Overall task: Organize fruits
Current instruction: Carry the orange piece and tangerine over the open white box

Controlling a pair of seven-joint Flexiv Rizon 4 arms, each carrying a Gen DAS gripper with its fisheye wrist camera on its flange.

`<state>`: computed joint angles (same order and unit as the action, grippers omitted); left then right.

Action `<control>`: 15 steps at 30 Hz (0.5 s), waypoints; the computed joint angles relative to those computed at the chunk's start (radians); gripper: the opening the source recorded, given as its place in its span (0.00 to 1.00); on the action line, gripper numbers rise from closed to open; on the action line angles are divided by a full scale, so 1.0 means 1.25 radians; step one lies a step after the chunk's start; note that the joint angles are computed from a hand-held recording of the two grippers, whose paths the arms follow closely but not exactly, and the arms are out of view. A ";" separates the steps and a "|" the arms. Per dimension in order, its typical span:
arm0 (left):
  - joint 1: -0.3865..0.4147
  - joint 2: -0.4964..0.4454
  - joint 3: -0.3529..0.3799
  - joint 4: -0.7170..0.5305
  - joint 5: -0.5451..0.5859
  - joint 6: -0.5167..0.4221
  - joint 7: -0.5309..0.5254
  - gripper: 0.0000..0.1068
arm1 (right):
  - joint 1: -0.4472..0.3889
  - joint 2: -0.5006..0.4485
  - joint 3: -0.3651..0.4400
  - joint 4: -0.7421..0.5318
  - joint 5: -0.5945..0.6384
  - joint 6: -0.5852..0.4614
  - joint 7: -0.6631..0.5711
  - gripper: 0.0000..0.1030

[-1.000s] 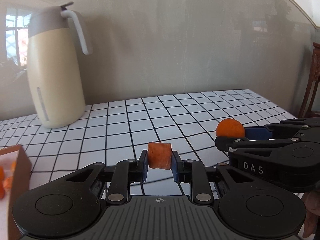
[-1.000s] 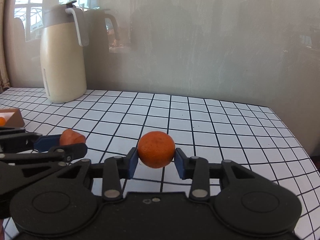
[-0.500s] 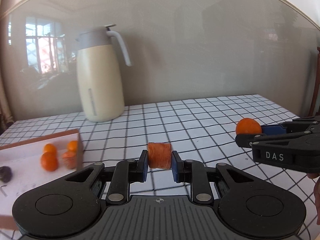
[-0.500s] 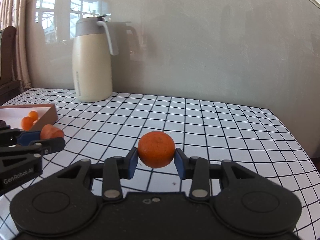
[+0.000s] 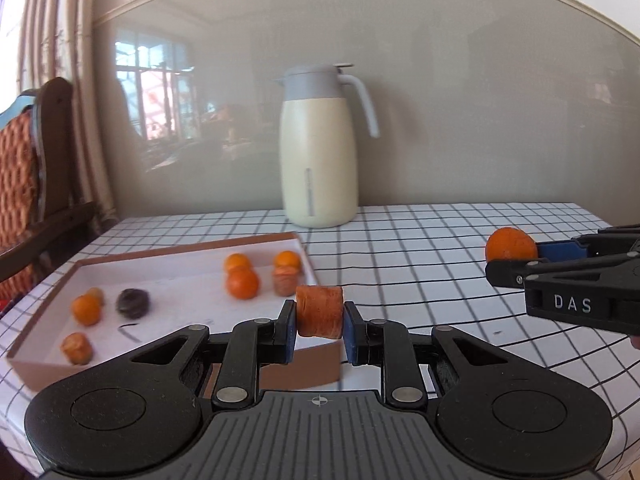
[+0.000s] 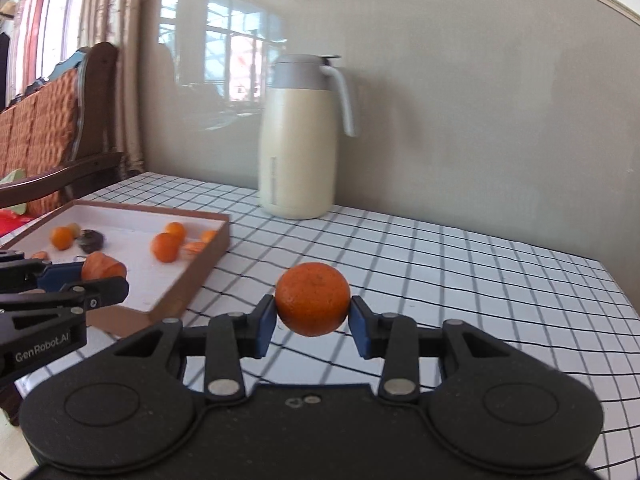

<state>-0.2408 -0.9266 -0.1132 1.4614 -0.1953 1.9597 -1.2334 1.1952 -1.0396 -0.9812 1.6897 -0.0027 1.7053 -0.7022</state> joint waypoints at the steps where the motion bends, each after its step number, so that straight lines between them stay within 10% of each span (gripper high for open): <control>1: 0.004 0.005 0.002 0.009 -0.001 0.006 -0.004 0.22 | 0.001 0.000 0.003 -0.005 -0.005 0.002 -0.004 0.30; 15: 0.038 0.033 0.026 0.074 -0.019 0.066 -0.027 0.22 | -0.020 -0.025 0.038 -0.114 -0.023 0.009 -0.034 0.30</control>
